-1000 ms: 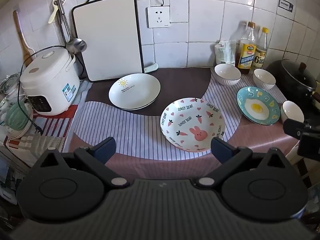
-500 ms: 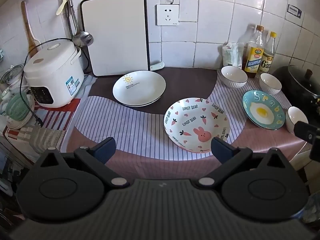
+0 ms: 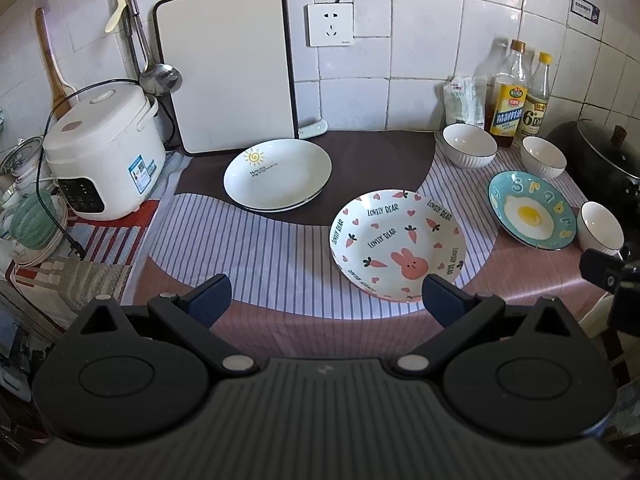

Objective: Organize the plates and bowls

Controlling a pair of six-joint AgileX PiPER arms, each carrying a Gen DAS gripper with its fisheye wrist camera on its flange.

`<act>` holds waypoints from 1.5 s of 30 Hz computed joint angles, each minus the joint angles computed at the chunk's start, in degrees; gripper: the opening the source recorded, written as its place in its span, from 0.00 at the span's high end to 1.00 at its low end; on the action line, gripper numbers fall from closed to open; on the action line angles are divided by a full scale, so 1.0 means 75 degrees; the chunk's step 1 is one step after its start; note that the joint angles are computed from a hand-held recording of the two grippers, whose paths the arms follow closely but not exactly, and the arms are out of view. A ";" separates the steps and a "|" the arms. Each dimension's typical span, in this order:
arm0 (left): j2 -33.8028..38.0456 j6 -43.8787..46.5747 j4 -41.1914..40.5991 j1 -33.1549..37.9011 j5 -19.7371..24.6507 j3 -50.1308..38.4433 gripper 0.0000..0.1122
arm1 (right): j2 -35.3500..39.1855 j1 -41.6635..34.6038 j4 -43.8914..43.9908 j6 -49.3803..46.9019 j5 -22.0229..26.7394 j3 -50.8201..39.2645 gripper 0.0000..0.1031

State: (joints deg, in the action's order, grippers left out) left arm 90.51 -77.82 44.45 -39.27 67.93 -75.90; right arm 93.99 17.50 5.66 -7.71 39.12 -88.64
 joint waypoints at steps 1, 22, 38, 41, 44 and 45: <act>0.0002 0.0029 -0.0031 0.0016 -0.0032 0.0005 0.08 | 0.0015 0.0009 -0.0080 0.0075 -0.0029 0.0031 0.01; -0.0009 -0.0107 0.0076 -0.0085 -0.0361 0.0175 0.08 | -0.0174 -0.0069 -0.0444 0.0237 -0.0518 0.0596 0.00; -0.0070 -0.0585 0.0541 -0.0343 -0.0075 0.0419 0.08 | -0.0407 -0.0068 -0.0946 0.0621 -0.1042 0.0991 0.00; -0.0087 -0.0584 0.0611 -0.0307 -0.0131 0.0468 0.08 | -0.0420 -0.0049 -0.0984 0.0621 -0.1028 0.1012 0.00; -0.0063 -0.0510 0.0639 -0.0192 -0.0113 0.0492 0.08 | -0.0405 0.0000 -0.1108 0.0684 -0.0938 0.0974 0.00; -0.0088 -0.0501 0.0616 -0.0141 -0.0153 0.0531 0.08 | -0.0403 0.0003 -0.1086 0.0660 -0.0926 0.0966 0.00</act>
